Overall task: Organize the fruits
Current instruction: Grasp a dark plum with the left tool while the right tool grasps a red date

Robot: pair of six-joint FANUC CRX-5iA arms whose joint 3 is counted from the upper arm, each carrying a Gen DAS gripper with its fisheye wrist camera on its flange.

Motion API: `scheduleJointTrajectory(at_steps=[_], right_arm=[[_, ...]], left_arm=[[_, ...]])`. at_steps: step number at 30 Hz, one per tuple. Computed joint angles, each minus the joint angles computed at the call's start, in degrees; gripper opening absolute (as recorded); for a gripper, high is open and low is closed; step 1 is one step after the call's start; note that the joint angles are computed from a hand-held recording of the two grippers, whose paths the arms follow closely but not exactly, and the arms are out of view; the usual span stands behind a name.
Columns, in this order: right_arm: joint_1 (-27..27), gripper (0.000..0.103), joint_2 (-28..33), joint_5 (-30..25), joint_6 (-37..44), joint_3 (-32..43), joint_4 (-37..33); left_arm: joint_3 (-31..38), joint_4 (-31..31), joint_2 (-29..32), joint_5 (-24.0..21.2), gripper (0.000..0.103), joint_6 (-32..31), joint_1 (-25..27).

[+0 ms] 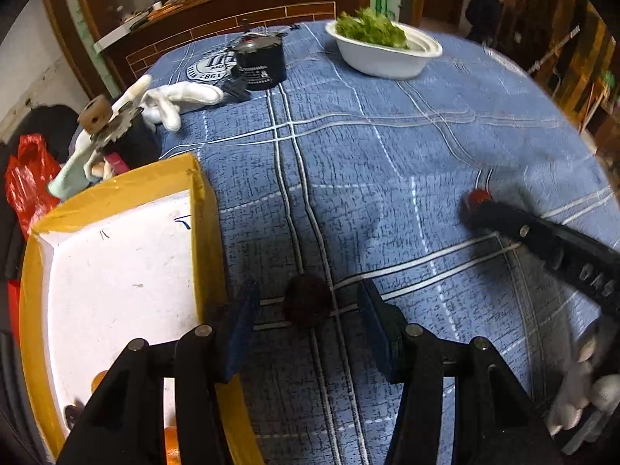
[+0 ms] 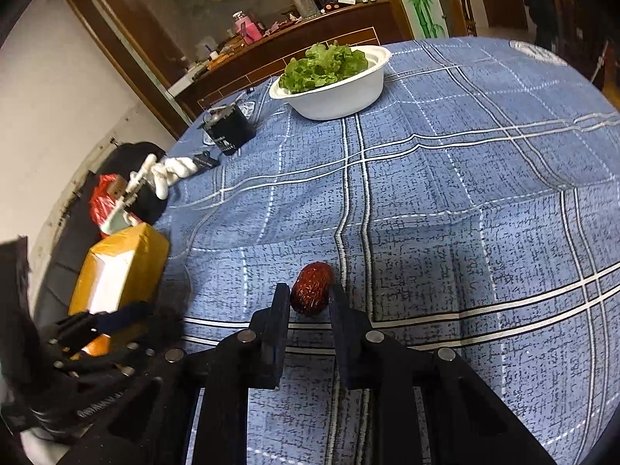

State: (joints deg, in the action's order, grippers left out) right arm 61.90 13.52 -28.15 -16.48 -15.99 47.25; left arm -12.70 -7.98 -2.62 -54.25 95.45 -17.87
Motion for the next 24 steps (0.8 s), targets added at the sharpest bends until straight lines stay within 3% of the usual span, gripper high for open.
scheduleJointTrajectory(at_steps=[2,3,8,12,18,21,24], right_arm=[[-0.32,0.023,-0.40,1.74,-0.84,-0.74,0.48],[-0.46,0.023,-0.71,2.47,-1.69,-1.20,1.03],[-0.47,0.023,-2.39,3.37,-3.39,-2.37,2.04],[-0.08,0.023,-5.65,5.47,-3.69,-4.69,1.64],[1.09,0.023,-11.53,8.40,-11.01,-10.67,7.71],[3.93,0.024,-10.70,2.10,-4.58,-8.36,3.53],[4.47,0.031,-7.59,0.84,3.16,-4.79,-4.23]], left_arm=[[1.39,-1.84,1.21,-1.89,0.041,0.78,-1.21],[1.57,-2.32,1.31,-2.21,0.023,0.98,-1.49],[-0.82,-2.59,-2.39,0.33,0.023,2.53,-1.54],[-5.62,4.64,-8.65,3.22,0.023,-1.38,1.21],[-13.55,15.88,-18.43,4.96,0.023,-7.35,3.92],[-15.38,16.52,-21.56,4.84,0.023,-6.85,4.03],[-17.07,17.74,-23.50,4.84,0.023,-6.34,4.64]])
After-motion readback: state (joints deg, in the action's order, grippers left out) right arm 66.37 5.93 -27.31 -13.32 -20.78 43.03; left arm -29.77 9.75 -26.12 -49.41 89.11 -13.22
